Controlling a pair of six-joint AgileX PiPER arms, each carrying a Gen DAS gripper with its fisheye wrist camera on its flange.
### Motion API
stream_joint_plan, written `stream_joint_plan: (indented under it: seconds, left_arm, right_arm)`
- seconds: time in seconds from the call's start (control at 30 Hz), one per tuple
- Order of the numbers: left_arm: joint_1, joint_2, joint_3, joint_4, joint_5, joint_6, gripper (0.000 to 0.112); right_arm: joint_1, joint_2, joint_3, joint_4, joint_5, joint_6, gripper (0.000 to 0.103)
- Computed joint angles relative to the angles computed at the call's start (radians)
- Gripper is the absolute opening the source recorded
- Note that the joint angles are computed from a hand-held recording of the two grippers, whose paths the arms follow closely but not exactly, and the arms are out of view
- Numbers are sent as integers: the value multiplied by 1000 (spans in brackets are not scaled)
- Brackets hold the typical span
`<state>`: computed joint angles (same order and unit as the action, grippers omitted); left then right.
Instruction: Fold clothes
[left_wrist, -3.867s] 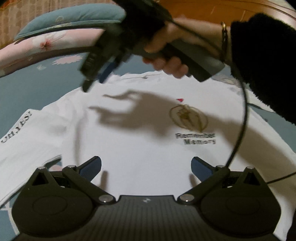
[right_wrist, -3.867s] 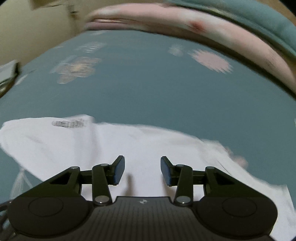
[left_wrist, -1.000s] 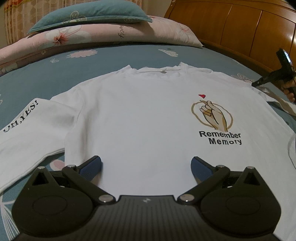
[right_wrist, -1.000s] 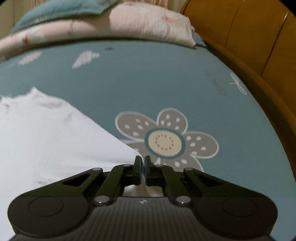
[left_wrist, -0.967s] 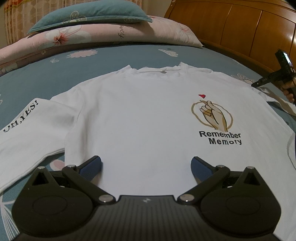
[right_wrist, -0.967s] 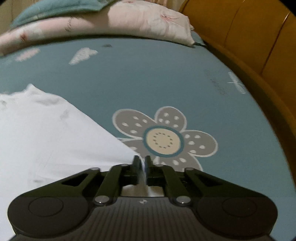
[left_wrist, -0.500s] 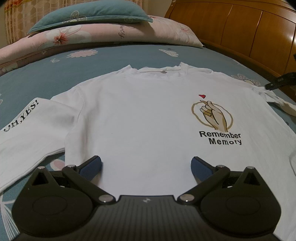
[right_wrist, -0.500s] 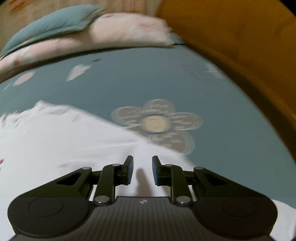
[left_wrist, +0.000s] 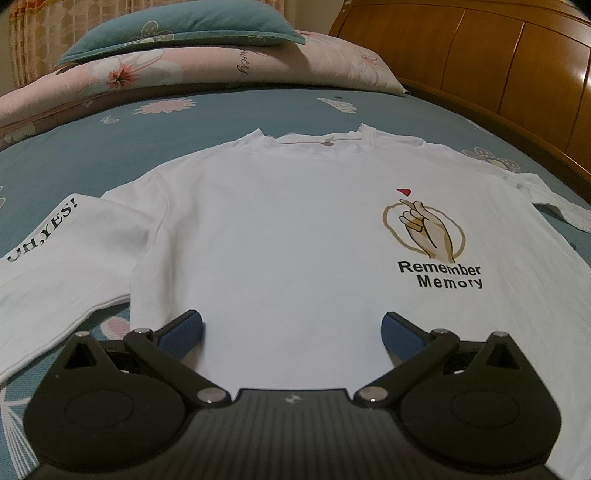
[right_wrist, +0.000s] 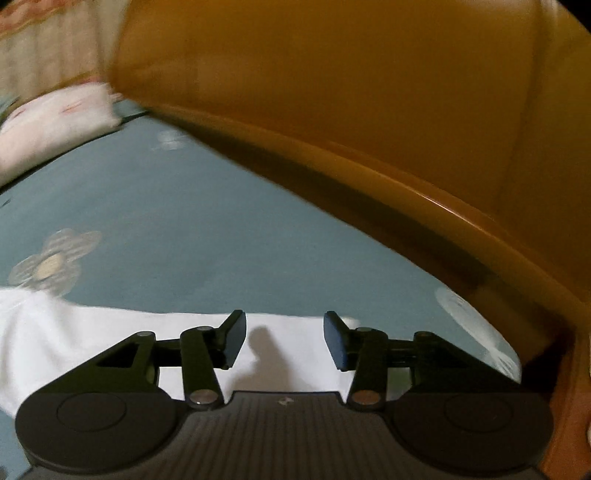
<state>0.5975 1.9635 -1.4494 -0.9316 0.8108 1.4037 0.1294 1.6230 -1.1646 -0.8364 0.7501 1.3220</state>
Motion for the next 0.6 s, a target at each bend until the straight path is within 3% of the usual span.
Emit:
stream_joint_plan:
  seconds: [0.13, 0.27, 0.3, 0.37, 0.43, 0.6]
  left_arm:
    - [0, 2, 2, -10, -4, 11, 102]
    - [0, 3, 3, -15, -5, 17, 102]
    - [-1, 3, 3, -16, -6, 17, 102]
    - [-2, 2, 7, -19, -10, 21, 102]
    - [-3, 1, 7, -19, -11, 20, 102]
    - [-2, 1, 6, -18, -9, 17, 102]
  right_arm:
    - [-43, -5, 82, -87, -79, 117, 63]
    - [-53, 7, 100, -84, -139, 92, 59]
    - [-42, 13, 95, -85, -133, 72, 55]
    - [-30, 17, 86, -85, -134, 44, 30]
    - [-19, 19, 74, -90, -136, 30, 14]
    - [15, 35, 20, -135, -58, 62, 13]
